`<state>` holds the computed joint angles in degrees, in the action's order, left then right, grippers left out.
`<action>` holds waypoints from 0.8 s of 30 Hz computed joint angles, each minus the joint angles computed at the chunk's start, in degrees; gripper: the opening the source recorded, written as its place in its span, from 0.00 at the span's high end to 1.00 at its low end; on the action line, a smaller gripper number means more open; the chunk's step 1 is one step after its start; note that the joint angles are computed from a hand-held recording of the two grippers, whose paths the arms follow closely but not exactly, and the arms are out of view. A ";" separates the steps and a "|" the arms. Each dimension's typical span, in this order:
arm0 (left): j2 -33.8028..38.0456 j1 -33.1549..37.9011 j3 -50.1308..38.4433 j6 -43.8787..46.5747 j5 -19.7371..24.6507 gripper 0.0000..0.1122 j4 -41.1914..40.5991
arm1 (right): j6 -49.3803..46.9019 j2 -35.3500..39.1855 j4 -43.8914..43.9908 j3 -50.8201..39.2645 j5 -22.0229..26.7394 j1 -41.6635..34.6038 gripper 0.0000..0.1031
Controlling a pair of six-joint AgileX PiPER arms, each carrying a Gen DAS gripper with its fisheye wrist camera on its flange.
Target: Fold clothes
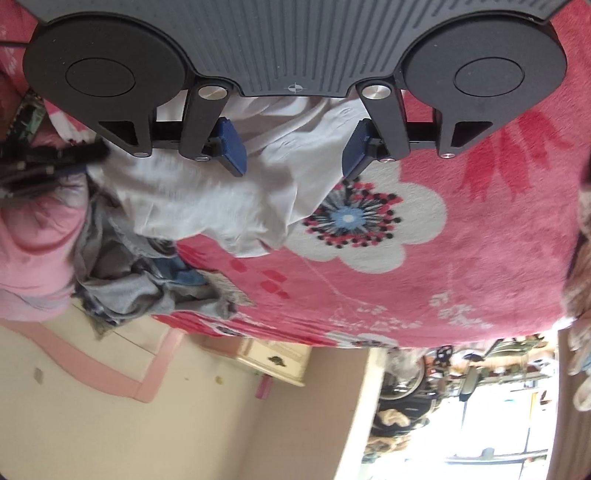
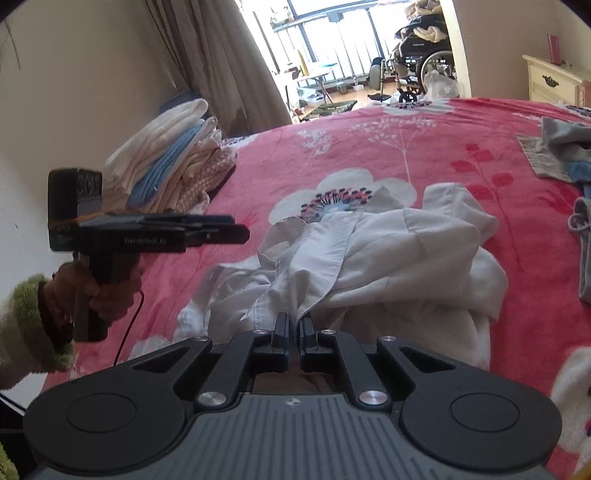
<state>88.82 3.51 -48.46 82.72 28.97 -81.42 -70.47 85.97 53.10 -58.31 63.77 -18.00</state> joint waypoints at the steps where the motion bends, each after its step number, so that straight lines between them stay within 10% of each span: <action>1: 0.73 -0.44 -0.67 0.55 0.72 0.44 0.03 | -0.34 -0.41 -0.31 0.69 0.12 -0.53 0.94; 11: 12.94 -1.95 -9.28 -2.70 9.30 0.45 6.35 | -5.29 -0.37 -1.84 1.14 3.44 -5.47 0.94; 18: 16.56 -2.97 -12.38 -3.11 13.50 0.88 5.83 | -4.44 0.04 -1.00 1.30 1.69 -7.96 0.90; 24: 9.16 -2.02 -8.57 -0.81 14.59 0.97 -4.27 | -1.42 2.18 4.24 -0.74 3.98 -10.84 0.78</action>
